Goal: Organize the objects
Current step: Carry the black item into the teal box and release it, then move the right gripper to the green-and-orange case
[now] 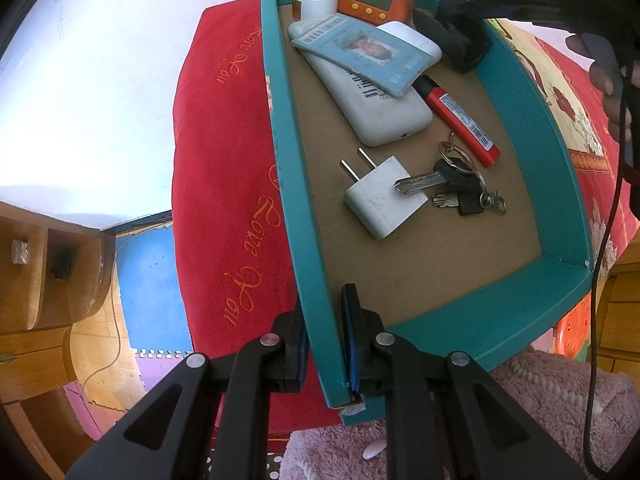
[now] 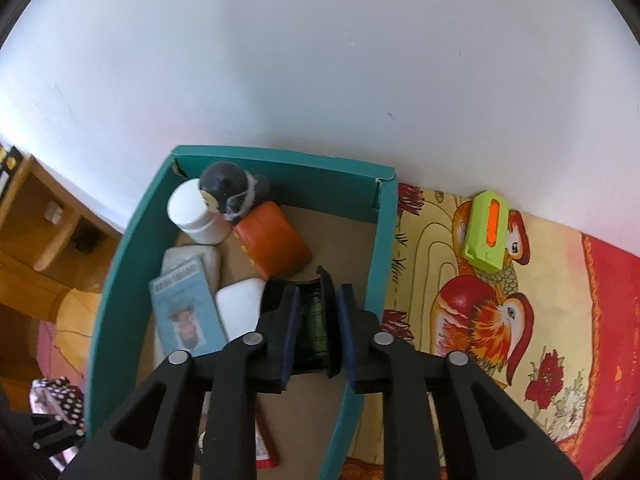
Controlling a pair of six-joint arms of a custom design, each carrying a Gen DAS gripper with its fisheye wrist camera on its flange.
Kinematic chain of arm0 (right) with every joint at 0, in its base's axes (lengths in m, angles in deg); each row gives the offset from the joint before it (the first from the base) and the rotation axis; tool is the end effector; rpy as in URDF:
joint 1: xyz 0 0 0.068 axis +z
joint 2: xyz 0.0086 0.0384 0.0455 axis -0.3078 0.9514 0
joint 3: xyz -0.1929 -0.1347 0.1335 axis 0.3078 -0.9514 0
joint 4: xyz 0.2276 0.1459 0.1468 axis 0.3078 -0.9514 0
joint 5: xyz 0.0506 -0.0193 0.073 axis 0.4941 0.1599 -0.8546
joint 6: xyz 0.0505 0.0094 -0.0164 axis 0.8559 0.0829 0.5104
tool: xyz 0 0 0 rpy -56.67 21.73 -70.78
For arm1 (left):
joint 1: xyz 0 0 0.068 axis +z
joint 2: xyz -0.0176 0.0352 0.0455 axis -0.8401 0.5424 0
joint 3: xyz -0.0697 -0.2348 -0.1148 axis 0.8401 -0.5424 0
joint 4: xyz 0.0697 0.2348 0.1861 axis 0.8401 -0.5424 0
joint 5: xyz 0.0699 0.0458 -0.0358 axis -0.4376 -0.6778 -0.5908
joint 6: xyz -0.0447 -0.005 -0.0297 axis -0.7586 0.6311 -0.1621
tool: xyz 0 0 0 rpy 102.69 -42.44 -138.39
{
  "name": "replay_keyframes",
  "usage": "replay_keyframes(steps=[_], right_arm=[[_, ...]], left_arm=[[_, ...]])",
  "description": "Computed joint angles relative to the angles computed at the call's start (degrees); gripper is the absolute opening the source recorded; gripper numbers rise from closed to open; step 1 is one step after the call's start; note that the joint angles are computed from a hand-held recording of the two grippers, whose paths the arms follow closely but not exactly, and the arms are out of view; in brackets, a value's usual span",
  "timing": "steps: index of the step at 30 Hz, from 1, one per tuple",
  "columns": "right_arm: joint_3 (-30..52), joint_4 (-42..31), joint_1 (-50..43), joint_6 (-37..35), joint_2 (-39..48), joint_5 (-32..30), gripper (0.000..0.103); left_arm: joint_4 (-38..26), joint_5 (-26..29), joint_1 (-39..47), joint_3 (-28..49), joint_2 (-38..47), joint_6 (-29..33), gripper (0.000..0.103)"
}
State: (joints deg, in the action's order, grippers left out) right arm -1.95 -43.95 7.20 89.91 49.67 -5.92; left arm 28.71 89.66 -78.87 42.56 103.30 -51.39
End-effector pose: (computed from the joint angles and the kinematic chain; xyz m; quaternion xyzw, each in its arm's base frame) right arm 0.2739 0.1251 0.1590 -0.0428 0.9732 0.0464 0.2212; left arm 0.2274 -0.0981 0.1459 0.4255 0.8989 -0.0957 0.0420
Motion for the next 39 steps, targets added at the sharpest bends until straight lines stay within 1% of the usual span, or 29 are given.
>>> replay_keyframes(steps=[3,11,15,16,21,24,28,32,33,34,35,36,39], right_arm=[[-1.0,-0.5,-0.3,-0.3,-2.1,-0.6,0.026],[-3.9,-2.6,-2.3,-0.5,-9.1,-3.4,0.033],[-4.5,-3.8,-4.7,-1.3,-12.7,-5.8,0.033],[-3.8,-4.2,-3.8,-0.3,-12.6,-5.3,0.033],[-5.6,-5.7,-6.0,-1.2,-15.5,-5.2,0.034],[-7.0,-7.4,-8.7,-2.5,-17.9,-5.4,0.034],[-8.4,-8.4,-13.4,-4.5,-18.6,-5.8,0.036],[-9.0,-8.5,-18.1,-6.2,-17.8,-6.5,0.044],[-8.9,-8.4,-19.0,-6.6,-17.3,-6.6,0.051],[-8.7,-8.3,-19.8,-7.1,-16.4,-6.5,0.055],[-8.5,-8.2,-20.4,-7.3,-15.7,-6.2,0.062],[-8.4,-7.8,-20.8,-7.3,-15.0,-6.0,0.065],[-7.6,-6.1,-22.2,-7.5,-12.0,-6.5,0.071]], left_arm=[[0.3,-0.1,0.0,-0.1,0.1,-0.1,0.013],[1.0,-0.5,-0.5,-0.4,0.5,-1.3,0.013],[1.1,-0.3,-0.3,-0.6,0.3,-1.5,0.013],[1.1,-0.2,-0.4,-0.3,0.6,-1.6,0.013],[1.7,0.1,-0.5,-0.2,1.2,-2.1,0.013],[2.0,0.1,-0.8,-0.1,1.5,-2.6,0.014],[2.0,0.1,-0.7,-0.2,1.5,-2.4,0.013],[2.0,0.3,-0.5,-0.2,1.5,-2.3,0.013],[2.0,0.3,-0.5,-0.2,1.5,-2.3,0.013],[2.0,0.2,-0.6,-0.2,1.5,-2.4,0.013],[2.0,0.2,-0.5,-0.4,1.4,-2.2,0.013],[2.0,0.2,-0.6,-0.3,1.4,-2.3,0.013],[1.9,0.3,-0.7,-0.4,1.2,-2.4,0.013]])
